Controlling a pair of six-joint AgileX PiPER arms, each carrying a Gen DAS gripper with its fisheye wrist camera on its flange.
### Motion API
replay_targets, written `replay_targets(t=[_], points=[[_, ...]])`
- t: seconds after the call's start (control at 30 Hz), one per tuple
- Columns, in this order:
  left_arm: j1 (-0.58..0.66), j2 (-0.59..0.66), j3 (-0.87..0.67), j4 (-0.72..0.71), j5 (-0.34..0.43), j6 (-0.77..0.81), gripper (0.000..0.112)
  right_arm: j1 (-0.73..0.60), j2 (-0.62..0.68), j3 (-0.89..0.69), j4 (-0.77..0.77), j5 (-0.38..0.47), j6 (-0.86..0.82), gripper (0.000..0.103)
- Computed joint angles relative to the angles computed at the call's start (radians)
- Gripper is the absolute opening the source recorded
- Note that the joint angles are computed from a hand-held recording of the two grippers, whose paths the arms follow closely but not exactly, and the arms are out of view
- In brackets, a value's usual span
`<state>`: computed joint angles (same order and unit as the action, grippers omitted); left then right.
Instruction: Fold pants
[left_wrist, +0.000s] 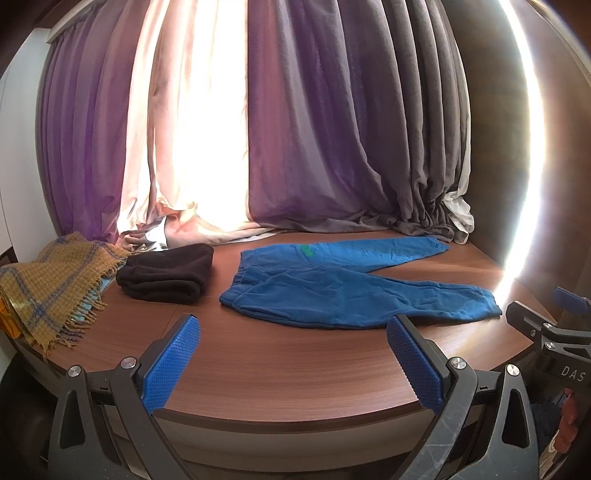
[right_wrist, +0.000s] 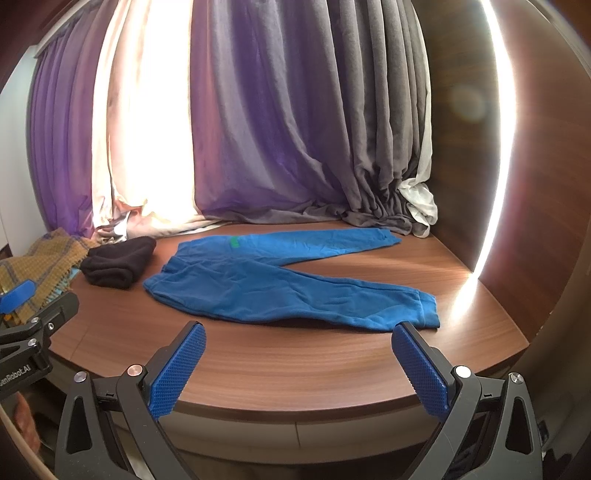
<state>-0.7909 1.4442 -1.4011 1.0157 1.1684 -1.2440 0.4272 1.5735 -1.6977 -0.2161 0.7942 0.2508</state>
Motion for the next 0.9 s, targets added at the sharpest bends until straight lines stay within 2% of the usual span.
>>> replay_targets(t=[0.57,0.63,0.9], points=[[0.001,-0.027,0.038,0.017,-0.021,-0.019,0.103,-0.008,0.01,-0.022,0.008,0.006,-0.012,0.102],[-0.001,-0.034,0.046,0.022,-0.022,-0.024,0.103,-0.014,0.015,-0.063,0.021,0.039,-0.03,0.102],[-0.002,-0.04,0.052,0.025,-0.021,-0.028,0.103,-0.012,0.017,-0.068,0.028,0.043,-0.037,0.102]])
